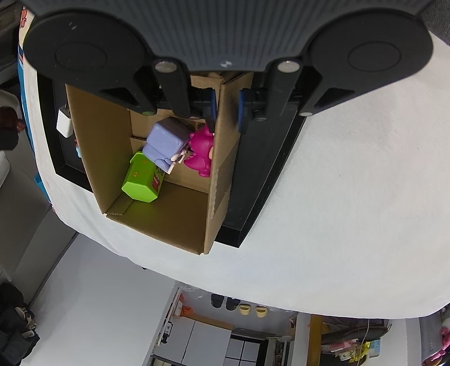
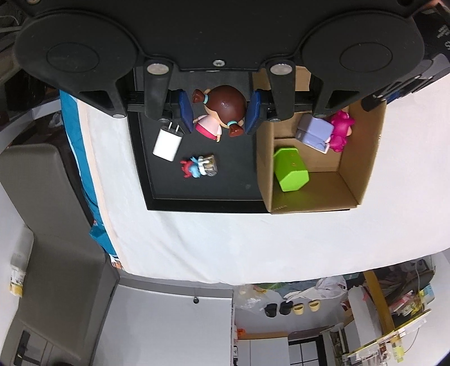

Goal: Organize rigid objects
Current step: 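Carry the doll figure with the right tool over the box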

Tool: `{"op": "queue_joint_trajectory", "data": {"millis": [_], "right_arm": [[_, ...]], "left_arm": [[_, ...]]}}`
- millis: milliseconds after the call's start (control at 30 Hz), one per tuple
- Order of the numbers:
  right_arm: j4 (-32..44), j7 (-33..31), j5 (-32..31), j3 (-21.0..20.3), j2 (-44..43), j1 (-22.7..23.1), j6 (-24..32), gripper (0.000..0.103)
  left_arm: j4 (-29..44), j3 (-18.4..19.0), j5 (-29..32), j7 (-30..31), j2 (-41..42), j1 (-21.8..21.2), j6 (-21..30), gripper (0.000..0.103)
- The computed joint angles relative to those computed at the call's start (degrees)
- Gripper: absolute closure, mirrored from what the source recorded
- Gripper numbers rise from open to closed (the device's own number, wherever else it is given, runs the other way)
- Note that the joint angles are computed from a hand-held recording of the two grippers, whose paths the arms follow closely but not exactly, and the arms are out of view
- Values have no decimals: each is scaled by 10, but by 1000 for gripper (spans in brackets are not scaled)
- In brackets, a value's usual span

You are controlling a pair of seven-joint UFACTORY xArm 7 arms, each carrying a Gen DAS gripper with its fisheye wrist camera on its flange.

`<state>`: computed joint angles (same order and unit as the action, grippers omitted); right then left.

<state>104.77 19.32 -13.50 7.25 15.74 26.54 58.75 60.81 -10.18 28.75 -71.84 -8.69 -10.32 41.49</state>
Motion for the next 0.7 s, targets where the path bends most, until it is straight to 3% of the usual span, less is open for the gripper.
{"op": "queue_joint_trajectory", "data": {"millis": [467, 700], "right_arm": [[87, -7, 4, 2, 59, 40, 27, 63], [181, -14, 12, -4, 122, 69, 54, 63]], "left_arm": [[-5, 2, -12, 4, -3, 2, -10, 89], [-9, 3, -18, 6, -5, 5, -18, 89]]}}
